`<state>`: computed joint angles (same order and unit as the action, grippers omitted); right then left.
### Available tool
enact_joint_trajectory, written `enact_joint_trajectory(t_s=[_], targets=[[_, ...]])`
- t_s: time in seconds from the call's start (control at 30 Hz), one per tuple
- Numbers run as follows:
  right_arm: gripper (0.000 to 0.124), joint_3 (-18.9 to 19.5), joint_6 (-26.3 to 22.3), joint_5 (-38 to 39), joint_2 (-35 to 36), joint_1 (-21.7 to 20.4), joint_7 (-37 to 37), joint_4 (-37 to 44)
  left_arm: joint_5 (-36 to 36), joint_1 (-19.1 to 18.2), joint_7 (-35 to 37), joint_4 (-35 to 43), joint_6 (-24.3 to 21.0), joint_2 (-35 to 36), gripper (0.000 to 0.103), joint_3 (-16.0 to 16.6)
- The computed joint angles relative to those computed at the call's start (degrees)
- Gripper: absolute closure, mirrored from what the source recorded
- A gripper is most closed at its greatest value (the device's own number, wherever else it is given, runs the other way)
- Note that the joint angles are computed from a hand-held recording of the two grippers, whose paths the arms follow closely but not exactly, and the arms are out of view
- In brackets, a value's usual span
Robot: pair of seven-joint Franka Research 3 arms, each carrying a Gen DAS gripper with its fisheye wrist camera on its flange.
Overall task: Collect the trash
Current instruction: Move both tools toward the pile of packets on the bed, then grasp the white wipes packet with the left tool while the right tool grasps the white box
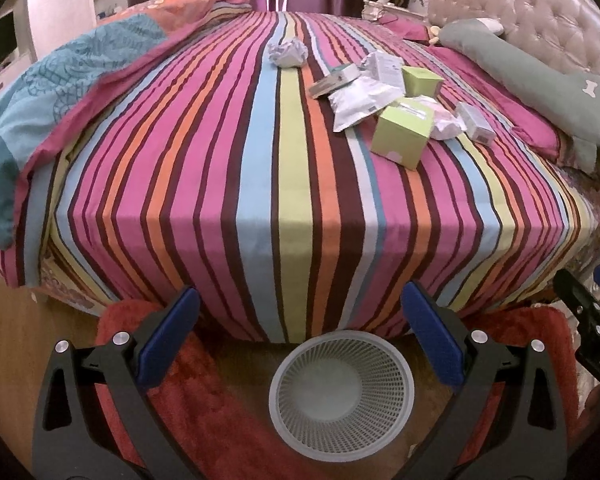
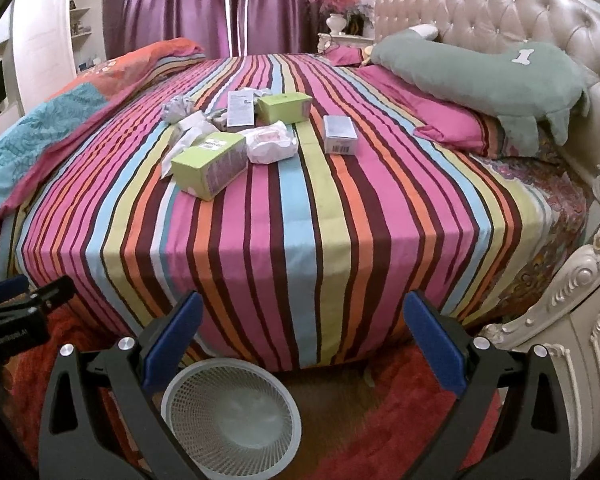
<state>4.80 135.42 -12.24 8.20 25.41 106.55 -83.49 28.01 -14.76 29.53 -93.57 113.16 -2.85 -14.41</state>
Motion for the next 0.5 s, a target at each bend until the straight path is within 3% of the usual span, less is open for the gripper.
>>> enact_joint_trajectory(t_s=[0.27, 0.5], targets=[[0.028, -1.3, -1.5, 2.3, 6.0, -0.3, -0.5, 7.5, -1.4, 1.3, 1.5, 6.3, -1.1, 4.9, 0.005, 1.7], [0.028, -2.4, -4.1, 4.1, 10.9, 0.3, -2.0, 14.4, -3.8, 1.8, 3.0, 12.4, 1.0, 9.9, 0.005, 3.1]])
